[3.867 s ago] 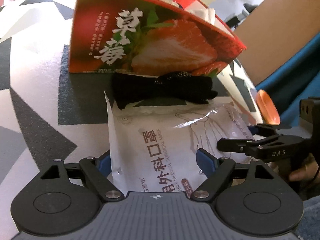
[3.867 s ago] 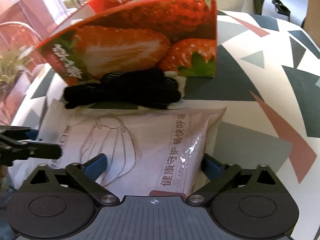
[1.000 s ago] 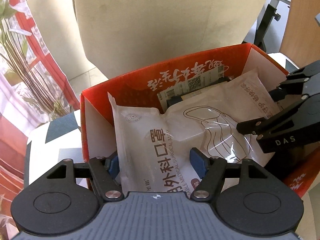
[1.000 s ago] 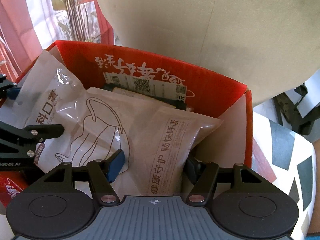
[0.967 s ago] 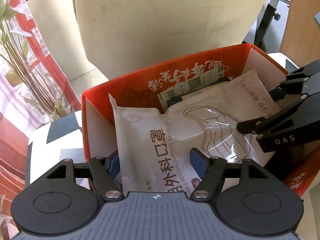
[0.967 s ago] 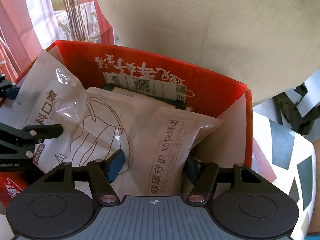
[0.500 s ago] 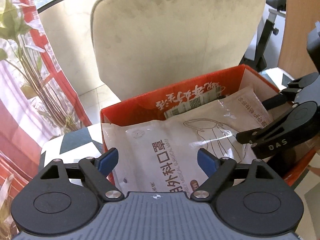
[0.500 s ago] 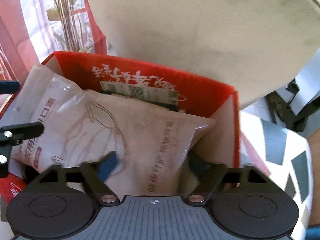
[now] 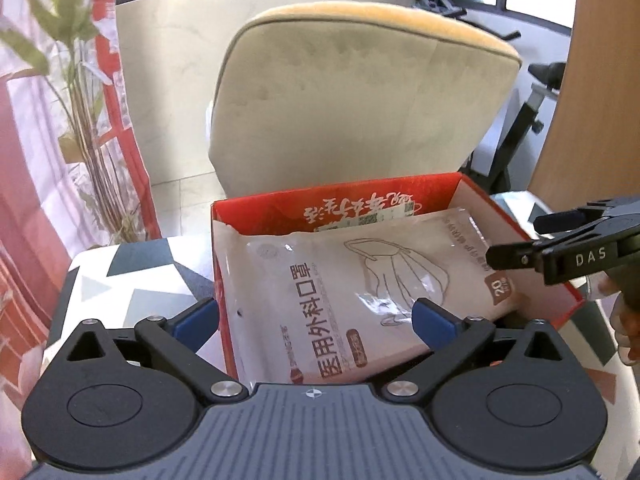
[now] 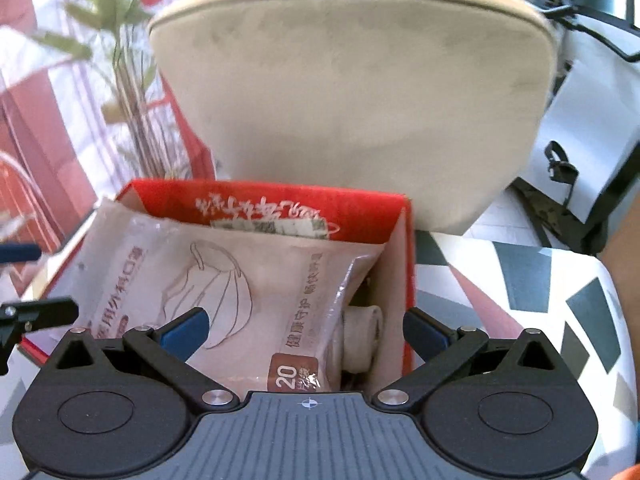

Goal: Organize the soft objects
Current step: 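Open both grippers to release the mask package in the box, then move both grippers down to the black mesh strap beside the box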

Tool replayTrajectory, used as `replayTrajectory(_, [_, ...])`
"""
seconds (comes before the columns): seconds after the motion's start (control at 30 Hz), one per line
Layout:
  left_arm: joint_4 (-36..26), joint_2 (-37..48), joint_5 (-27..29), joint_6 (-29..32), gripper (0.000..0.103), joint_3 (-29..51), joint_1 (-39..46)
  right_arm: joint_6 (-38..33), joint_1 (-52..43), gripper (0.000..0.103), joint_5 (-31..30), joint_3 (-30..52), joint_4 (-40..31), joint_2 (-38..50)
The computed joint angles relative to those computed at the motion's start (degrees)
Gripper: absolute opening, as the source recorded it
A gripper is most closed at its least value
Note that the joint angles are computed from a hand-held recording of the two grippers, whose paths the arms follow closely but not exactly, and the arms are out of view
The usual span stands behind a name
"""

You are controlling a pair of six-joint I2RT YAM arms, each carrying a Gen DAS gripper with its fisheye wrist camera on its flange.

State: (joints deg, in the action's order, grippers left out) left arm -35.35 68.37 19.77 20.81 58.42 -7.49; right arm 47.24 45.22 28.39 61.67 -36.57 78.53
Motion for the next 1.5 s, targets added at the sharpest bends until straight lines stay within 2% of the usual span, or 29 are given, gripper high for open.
replayTrajectory(0.2, [-1.5, -7.3, 6.0, 0.3, 0.103, -5.1, 4.9, 5.2, 7.1, 0.102, 9.7, -3.5, 0.2, -4.9])
replayTrajectory(0.43, [-1.9, -17.3, 13.5, 0.4, 0.103, -14.7, 14.3, 14.0, 22.2, 0.103, 27.1, -10.7, 2.6, -10.4])
replayTrajectory(0.53, [-1.1, -21.7, 16.2, 0.5, 0.103, -19.4, 18.3, 18.8, 29.0, 0.103, 34.5, -11.7, 0.2, -9.2])
replayTrajectory(0.6, [-1.3, -23.7, 18.9, 1.2, 0.103, -21.8, 20.7, 25.7, 32.7, 0.103, 37.4, -10.7, -5.2, -6.6])
replayTrajectory(0.7, [-1.9, -25.5, 19.8, 2.6, 0.103, -24.5, 21.0, 35.4, 36.1, 0.103, 38.0, -9.0, -11.9, -2.6])
replayTrajectory(0.87, [-0.9, -25.7, 18.6, 2.6, 0.103, -27.7, 19.4, 44.4, 39.7, 0.103, 36.5, -10.1, -13.4, 2.2])
replayTrajectory(1.03, [0.8, -27.0, 16.9, 3.5, 0.102, -31.5, 17.9, 45.3, 39.8, 0.102, 33.0, -13.6, -6.5, 5.7])
replayTrajectory(1.13, [1.9, -26.0, 16.6, 3.5, 0.101, -33.2, 17.7, 43.1, 39.1, 0.099, 31.1, -16.6, 0.8, 8.0])
replayTrajectory(1.27, [4.0, -24.4, 16.0, 2.9, 0.094, -34.8, 16.5, 40.8, 37.0, 0.091, 26.9, -19.9, 9.3, 9.7])
replayTrajectory(1.33, [5.3, -23.5, 14.0, 1.9, 0.093, -35.4, 14.5, 40.7, 36.0, 0.090, 25.9, -21.3, 12.8, 10.1])
replayTrajectory(1.37, [5.9, -22.6, 13.1, 1.3, 0.088, -35.3, 13.5, 40.4, 35.6, 0.090, 25.5, -21.9, 14.3, 10.2])
replayTrajectory(1.43, [6.5, -20.1, 13.8, 0.8, 0.082, -34.9, 12.8, 40.2, 34.8, 0.087, 24.6, -22.5, 16.0, 10.9])
replayTrajectory(1.5, [7.3, -18.9, 14.4, 0.4, 0.082, -35.1, 12.1, 39.1, 33.8, 0.082, 23.6, -23.2, 18.1, 11.1])
